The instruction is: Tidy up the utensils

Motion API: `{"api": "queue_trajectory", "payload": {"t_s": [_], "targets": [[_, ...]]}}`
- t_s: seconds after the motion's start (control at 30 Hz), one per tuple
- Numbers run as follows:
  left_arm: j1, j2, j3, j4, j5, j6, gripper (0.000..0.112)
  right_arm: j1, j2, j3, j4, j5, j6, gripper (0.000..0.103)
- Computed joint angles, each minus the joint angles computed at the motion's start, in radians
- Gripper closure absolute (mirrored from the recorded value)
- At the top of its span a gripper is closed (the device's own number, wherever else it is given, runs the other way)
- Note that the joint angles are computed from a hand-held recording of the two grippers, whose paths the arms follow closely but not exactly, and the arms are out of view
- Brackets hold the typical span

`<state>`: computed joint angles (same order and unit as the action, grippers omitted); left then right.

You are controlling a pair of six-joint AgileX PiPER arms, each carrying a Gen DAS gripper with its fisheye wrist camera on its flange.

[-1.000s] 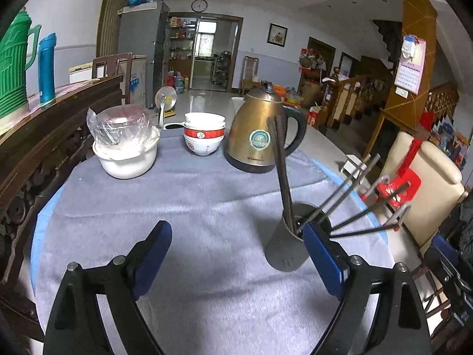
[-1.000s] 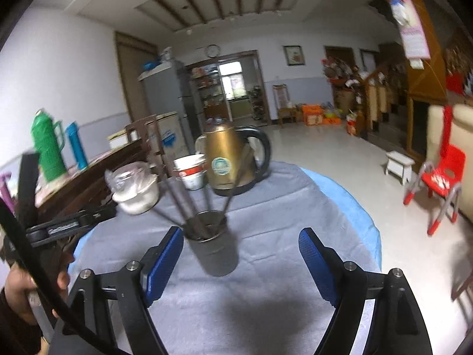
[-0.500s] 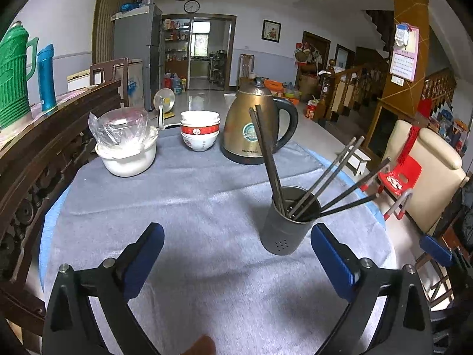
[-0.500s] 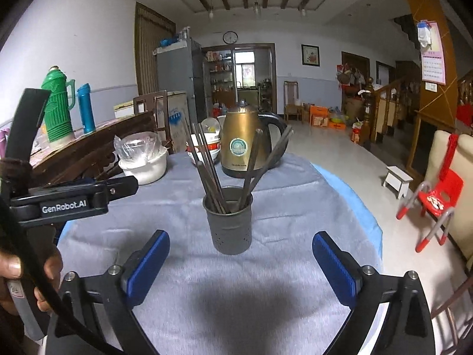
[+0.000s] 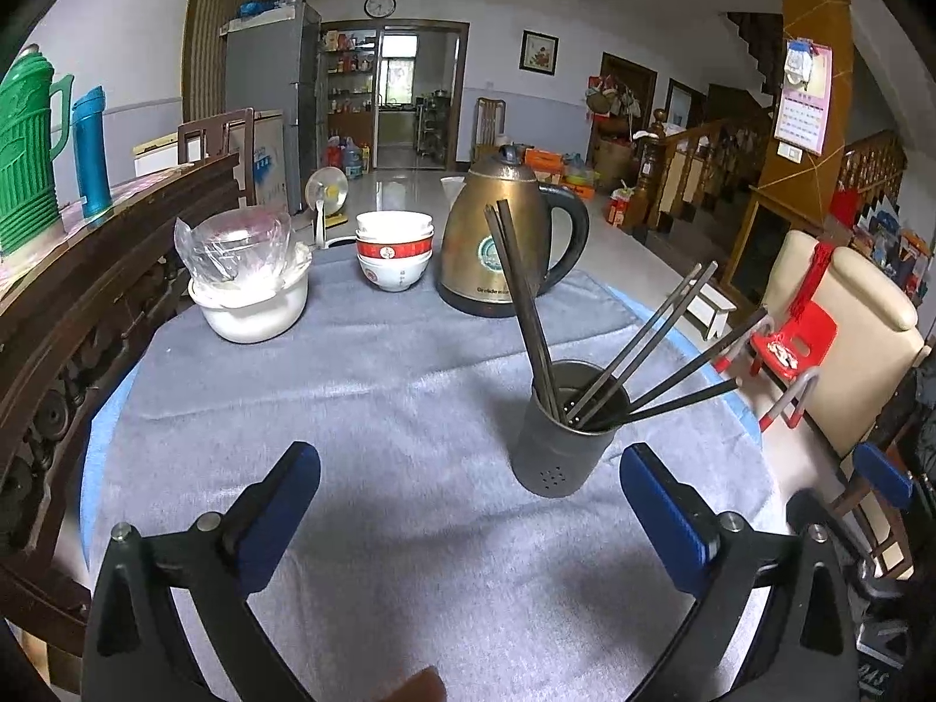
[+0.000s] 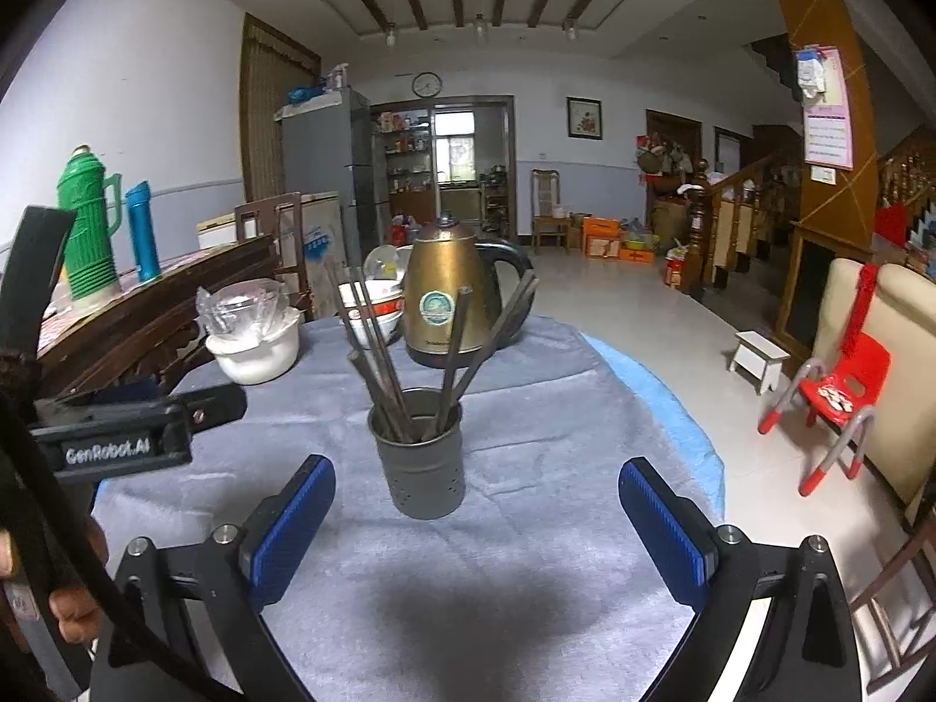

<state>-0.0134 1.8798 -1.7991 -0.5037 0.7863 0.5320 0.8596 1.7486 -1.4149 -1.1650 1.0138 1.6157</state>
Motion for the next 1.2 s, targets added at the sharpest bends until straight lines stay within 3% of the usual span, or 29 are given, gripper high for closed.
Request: {"api": "queue_trajectory", "payload": {"t_s": [0.67, 1.2], "targets": [[-0.02, 0.016, -0.035, 0.053, 0.008, -0.038, 0.01, -0.019, 0.024, -0.06, 0.007, 0.033, -0.039, 0.003], [-0.034, 0.038, -0.064, 0.055, 0.008, -0.037, 0.01, -0.059, 0.05, -0.093, 0.026, 0.006, -0.077, 0.003]]}}
